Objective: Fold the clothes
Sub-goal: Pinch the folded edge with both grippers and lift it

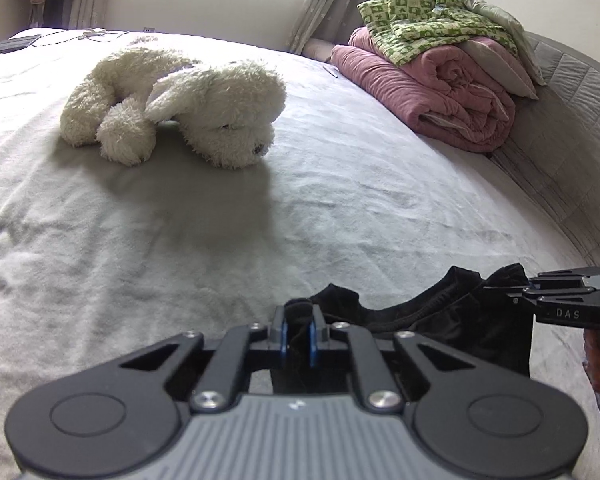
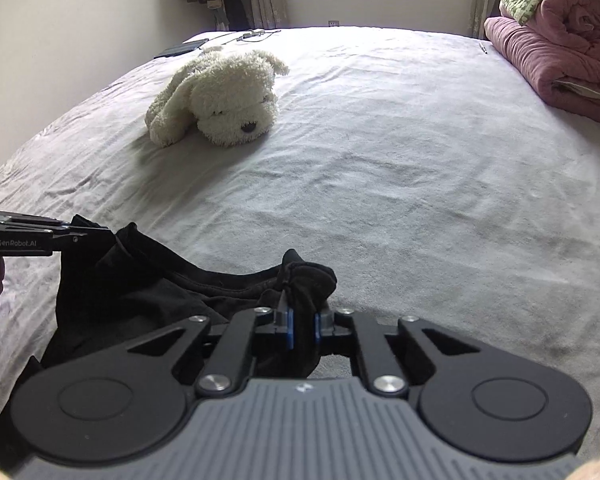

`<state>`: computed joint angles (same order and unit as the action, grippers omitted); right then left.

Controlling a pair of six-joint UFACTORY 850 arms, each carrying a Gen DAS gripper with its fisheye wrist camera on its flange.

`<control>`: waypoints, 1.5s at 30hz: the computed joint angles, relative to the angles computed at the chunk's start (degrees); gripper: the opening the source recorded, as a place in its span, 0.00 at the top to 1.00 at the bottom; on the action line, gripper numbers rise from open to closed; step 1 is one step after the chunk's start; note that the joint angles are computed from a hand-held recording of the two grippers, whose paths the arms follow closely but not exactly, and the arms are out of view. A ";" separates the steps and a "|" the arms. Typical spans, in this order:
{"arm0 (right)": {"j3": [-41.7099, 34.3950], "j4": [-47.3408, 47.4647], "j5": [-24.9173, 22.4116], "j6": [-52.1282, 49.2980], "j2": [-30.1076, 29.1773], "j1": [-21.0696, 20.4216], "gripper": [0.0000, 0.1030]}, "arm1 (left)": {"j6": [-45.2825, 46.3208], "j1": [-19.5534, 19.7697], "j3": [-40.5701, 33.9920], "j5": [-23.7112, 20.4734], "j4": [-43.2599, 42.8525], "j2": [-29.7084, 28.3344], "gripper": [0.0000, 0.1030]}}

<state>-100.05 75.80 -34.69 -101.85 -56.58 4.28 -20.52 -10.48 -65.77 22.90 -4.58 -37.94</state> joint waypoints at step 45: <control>44.75 27.80 -12.42 -61.72 22.90 -12.13 0.50 | 19.02 -16.53 33.47 21.69 -14.93 18.82 0.50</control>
